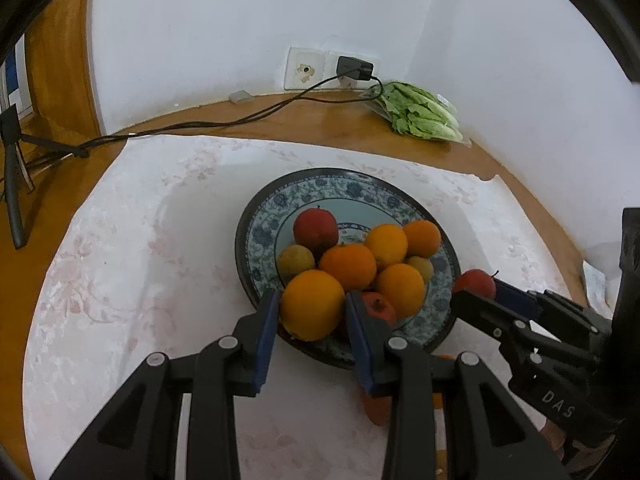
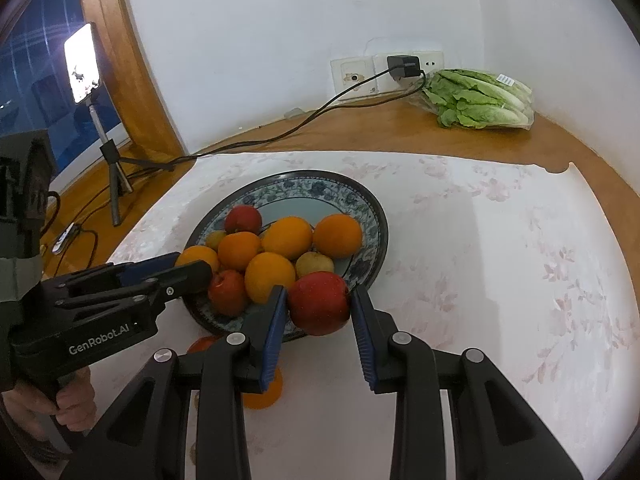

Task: Organize fruits
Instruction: 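Carry the orange and red apple over the plate with both tools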

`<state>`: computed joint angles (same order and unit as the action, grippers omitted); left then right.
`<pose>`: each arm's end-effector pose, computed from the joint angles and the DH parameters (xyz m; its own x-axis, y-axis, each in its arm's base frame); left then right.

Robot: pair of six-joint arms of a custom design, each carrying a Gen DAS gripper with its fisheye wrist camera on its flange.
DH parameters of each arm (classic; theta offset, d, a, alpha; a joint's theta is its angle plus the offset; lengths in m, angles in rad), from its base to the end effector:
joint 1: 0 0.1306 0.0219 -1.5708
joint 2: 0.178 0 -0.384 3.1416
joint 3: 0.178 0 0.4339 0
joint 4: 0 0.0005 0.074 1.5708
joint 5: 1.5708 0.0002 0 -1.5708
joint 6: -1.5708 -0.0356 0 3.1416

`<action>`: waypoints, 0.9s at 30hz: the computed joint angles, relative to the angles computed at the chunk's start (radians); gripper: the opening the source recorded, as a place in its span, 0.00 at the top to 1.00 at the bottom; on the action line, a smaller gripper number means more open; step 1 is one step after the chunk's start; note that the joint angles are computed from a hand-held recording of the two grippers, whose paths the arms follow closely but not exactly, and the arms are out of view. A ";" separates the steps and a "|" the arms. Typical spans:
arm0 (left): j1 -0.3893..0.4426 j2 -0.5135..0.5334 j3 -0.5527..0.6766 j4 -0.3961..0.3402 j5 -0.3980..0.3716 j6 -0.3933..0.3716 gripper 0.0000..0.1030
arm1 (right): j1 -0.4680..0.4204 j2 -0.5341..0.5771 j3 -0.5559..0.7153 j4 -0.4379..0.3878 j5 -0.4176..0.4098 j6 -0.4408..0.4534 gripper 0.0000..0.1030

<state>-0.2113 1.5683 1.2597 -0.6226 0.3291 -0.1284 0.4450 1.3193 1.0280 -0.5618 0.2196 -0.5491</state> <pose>0.5513 -0.1305 0.2904 -0.7285 0.2802 -0.6252 0.4844 0.8560 -0.1808 0.4374 0.1995 0.3069 -0.7318 0.2154 -0.6466 0.1068 0.9733 0.2033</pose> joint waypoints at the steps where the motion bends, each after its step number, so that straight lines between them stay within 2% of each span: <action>1: 0.000 0.004 0.003 -0.001 -0.001 0.001 0.66 | -0.001 0.004 0.001 0.001 0.001 0.003 0.68; 14: -0.002 0.021 0.018 -0.002 -0.006 -0.002 0.65 | -0.003 0.024 0.005 0.015 0.011 0.025 0.67; 18: -0.001 0.020 0.021 -0.011 0.000 -0.002 0.65 | -0.003 0.019 0.003 0.019 0.008 0.020 0.61; 27: 0.009 -0.018 -0.001 -0.030 0.030 0.010 0.61 | 0.017 -0.022 -0.015 0.016 0.031 0.006 0.60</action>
